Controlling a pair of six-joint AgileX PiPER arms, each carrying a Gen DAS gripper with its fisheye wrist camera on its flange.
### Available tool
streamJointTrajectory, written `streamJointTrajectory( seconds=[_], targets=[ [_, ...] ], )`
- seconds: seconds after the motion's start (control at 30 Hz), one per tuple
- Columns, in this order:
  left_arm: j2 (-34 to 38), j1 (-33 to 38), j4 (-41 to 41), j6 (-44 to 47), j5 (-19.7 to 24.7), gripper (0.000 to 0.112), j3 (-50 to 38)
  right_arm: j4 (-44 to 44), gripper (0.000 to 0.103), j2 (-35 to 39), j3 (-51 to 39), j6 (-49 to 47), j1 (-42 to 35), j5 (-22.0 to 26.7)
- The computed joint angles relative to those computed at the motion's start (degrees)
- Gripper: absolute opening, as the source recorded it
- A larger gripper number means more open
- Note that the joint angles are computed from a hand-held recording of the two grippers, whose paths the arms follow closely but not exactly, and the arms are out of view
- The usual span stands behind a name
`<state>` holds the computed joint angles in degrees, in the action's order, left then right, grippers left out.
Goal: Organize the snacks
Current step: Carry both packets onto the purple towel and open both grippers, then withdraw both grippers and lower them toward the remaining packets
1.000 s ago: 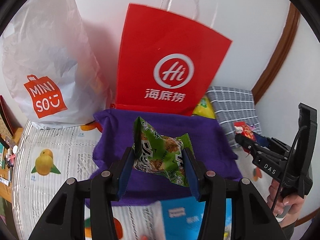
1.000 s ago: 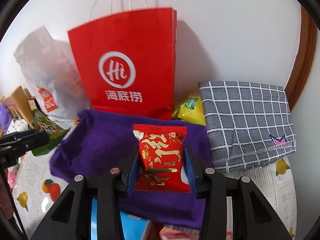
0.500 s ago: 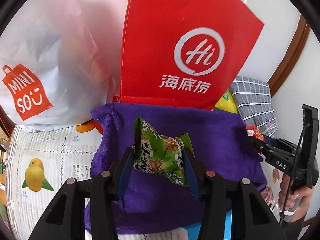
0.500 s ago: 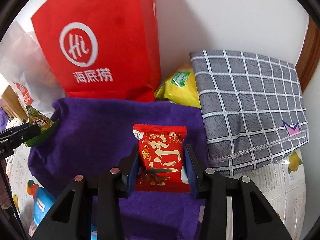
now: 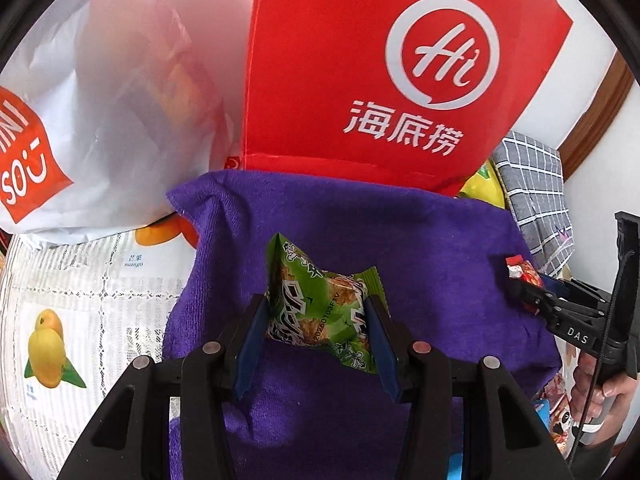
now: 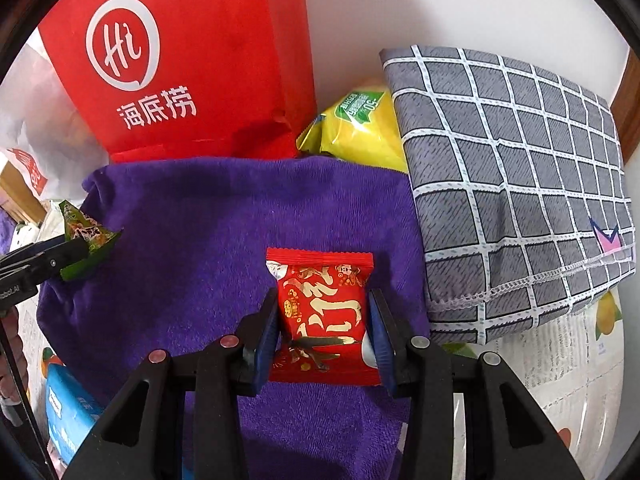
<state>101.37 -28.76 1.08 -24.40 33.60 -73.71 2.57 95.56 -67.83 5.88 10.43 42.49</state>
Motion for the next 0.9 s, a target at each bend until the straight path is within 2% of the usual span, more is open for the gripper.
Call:
streamJointTrajectory(
  seconds=[0.53,0.63,0.67,0.7,0.83,0.9],
  targets=[
    [1.32,-0.20,-0.26,0.39,0.72,0.048,-1.14,4.08,0.043,3.26,0.29,-3.85,-1.56,-1.18],
    [0.93,-0.26,-1.48,1.47,1.09,0.057,-1.13,4.59,0.044,2.78,0.67,-4.70,-2.05,-1.07],
    [0.68,-0.53,-0.83,0.72,1.16,0.063,-1.01,4.99,0.047,2.66,0.29,-5.13,-2.24,-0.39],
    [-0.09,-0.65,-0.18,0.23,1.10,0.064,-0.40,5.32,0.052,2.49,0.12,-5.46,-2.35,0.03],
    [-1.82,-1.70,2.38,-2.42,2.15,0.068,0.32,4.71,0.060,-0.16,0.01,-5.01,-2.42,0.50],
    [-2.83,-2.75,4.63,-4.50,3.36,0.069,0.66,3.64,0.068,-1.79,0.09,-3.97,-2.25,0.61]
  ],
)
